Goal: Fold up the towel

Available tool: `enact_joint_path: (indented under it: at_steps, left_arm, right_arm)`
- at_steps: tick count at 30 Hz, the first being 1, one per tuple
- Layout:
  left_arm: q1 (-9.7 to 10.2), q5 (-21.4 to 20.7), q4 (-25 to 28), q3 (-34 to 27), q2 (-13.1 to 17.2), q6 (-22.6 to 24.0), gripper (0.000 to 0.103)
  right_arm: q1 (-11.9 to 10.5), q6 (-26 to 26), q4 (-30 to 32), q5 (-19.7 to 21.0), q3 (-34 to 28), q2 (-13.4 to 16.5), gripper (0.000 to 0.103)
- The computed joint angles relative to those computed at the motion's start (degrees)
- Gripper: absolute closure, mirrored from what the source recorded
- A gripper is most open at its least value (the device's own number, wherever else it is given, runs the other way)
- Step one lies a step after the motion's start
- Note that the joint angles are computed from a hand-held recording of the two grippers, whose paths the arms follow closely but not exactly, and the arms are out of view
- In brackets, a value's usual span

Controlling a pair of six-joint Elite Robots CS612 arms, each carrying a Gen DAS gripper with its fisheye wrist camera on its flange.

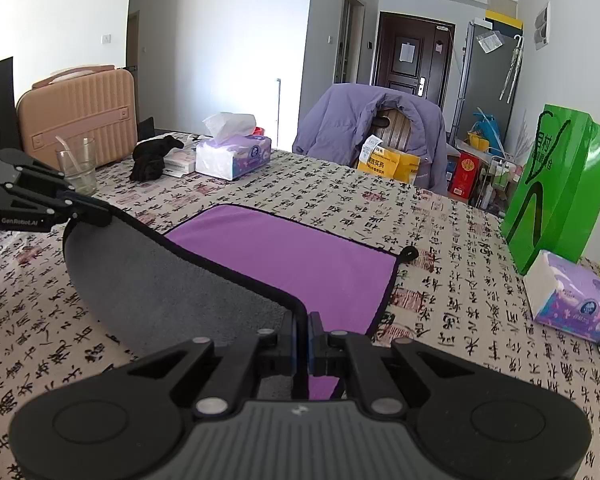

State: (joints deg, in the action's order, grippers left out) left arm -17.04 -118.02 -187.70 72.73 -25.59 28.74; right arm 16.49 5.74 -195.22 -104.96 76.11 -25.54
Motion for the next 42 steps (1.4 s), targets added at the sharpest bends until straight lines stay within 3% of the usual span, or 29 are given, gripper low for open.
enact_joint_path:
  at_steps: [25,42]
  left_arm:
    - [-0.90,1.5,3.2,-9.9,4.2,0.8,0.098]
    - [-1.60,2.5,8.0,-19.9,9.0,1.0,0.098]
  right_arm:
    - [-2.0,-3.7,4.0,-0.3,-6.9,2.5,0.098]
    - [-3.5,-5.7,7.4,-0.3,-13.3,5.4,0.098]
